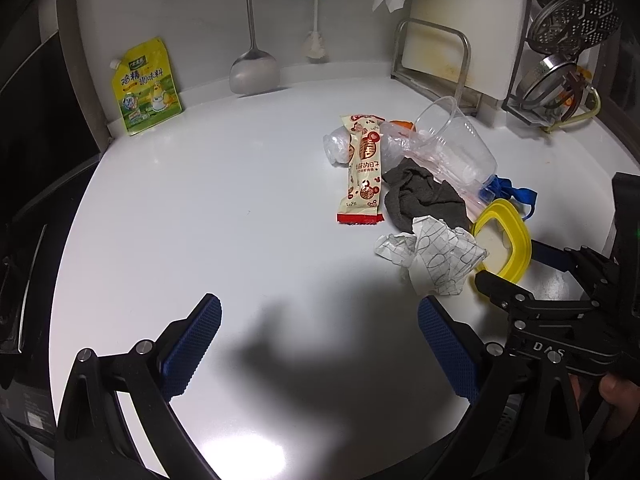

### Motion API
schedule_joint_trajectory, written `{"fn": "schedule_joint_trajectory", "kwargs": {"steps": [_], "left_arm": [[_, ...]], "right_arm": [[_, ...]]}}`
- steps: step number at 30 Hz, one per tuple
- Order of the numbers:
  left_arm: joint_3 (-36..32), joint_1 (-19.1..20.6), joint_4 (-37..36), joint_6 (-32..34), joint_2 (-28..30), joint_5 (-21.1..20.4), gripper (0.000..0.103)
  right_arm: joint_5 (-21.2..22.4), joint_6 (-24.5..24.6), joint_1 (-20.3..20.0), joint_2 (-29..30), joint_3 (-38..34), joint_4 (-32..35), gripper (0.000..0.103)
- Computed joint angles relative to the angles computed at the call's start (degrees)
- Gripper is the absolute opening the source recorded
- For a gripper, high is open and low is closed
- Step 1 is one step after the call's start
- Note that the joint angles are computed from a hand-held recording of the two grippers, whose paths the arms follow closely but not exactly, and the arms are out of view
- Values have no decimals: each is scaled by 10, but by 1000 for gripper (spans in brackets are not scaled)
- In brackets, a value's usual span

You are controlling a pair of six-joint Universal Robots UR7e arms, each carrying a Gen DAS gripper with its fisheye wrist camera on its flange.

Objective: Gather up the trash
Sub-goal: 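Reach both tools toward the pile, right tool to the yellow lid, left to crumpled paper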

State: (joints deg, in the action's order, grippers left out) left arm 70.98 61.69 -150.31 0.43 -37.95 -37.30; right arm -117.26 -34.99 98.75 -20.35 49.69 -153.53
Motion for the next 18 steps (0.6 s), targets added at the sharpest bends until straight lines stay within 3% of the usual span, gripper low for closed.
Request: {"fn": "schedule_joint_trajectory", "kwargs": {"steps": [14,16,18], "left_arm": [[-3,1,8,-2,2,-16,97],[-2,1,7,-2,2,-19,97],[-2,0,6,-2,3,-22,97]], "right_arm": [[-4,-31,2,24,-25,-25,80],[1,-33,2,21,-19,-30,71],[1,-34,2,19,-15,-31,71]]}}
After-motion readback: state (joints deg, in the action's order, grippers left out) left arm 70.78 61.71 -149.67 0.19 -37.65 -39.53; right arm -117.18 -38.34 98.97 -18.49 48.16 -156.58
